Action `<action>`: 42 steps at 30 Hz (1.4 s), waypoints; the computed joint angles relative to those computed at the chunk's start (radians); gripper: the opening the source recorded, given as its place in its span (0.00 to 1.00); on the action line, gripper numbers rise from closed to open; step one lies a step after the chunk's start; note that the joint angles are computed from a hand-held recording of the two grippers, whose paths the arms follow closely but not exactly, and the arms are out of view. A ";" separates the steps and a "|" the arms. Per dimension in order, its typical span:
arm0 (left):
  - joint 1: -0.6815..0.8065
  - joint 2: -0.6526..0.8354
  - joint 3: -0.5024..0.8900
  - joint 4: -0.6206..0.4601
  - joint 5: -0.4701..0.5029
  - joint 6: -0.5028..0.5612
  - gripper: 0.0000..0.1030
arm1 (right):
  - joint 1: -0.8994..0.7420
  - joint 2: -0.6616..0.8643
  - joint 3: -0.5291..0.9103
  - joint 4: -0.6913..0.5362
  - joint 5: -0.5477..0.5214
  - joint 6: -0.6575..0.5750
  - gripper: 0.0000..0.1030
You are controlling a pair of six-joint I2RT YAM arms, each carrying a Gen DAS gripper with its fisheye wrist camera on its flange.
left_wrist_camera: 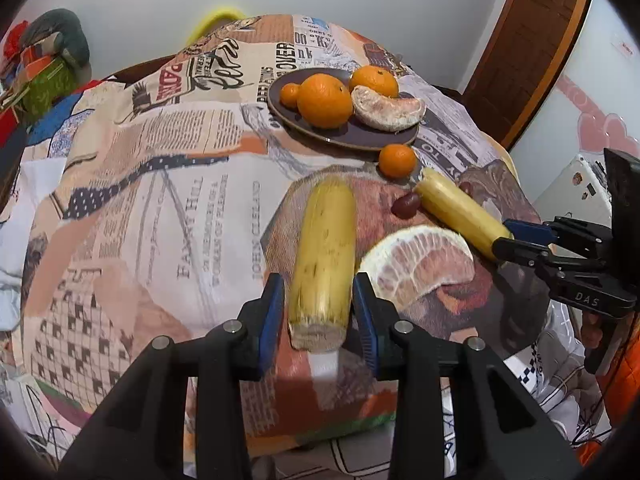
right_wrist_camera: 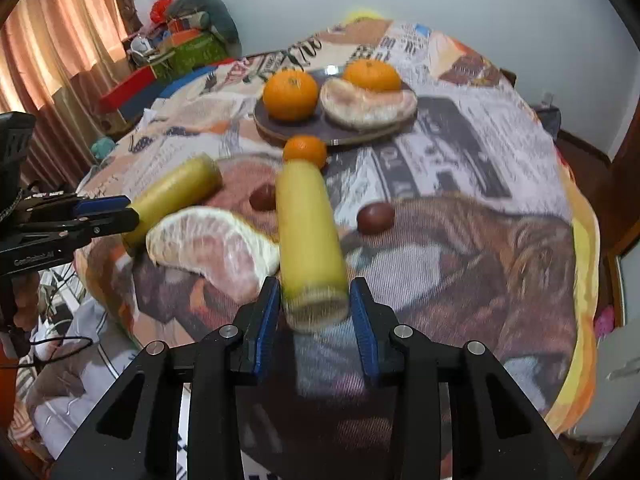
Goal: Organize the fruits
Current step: 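Grasp the yellow cylindrical piece with the right tool while the left tool grasps the banana piece, then lift the yellow cylinder with the right tool while the left tool lifts the banana piece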
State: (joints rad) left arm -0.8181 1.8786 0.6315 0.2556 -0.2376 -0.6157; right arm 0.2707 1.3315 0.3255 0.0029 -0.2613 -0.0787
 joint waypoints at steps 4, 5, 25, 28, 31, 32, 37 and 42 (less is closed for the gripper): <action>0.035 0.033 0.047 -0.010 0.040 0.037 0.34 | 0.009 0.019 0.030 0.019 -0.003 0.009 0.32; 0.048 0.057 0.073 -0.020 0.057 0.043 0.34 | 0.015 0.042 0.043 0.031 0.001 0.014 0.32; 0.156 0.249 0.305 -0.089 0.171 0.107 0.36 | 0.048 0.292 0.193 0.079 -0.036 0.002 0.35; 0.148 0.244 0.300 -0.091 0.151 0.106 0.36 | 0.050 0.295 0.198 0.071 -0.032 -0.004 0.35; 0.136 0.228 0.290 -0.099 0.131 0.103 0.36 | 0.064 0.346 0.228 0.043 -0.017 -0.031 0.34; 0.130 0.215 0.279 -0.097 0.118 0.099 0.36 | 0.065 0.354 0.219 0.067 -0.012 -0.034 0.34; 0.118 0.131 0.215 -0.079 0.082 0.089 0.36 | 0.039 0.307 0.189 0.076 -0.015 -0.001 0.33; 0.107 0.024 0.155 -0.084 0.029 0.075 0.35 | 0.000 0.177 0.169 0.033 -0.018 0.013 0.33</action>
State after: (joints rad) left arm -0.7107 1.9027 0.7863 0.1721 -0.2083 -0.5410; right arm 0.2703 1.5082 0.4945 0.0357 -0.2795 -0.0659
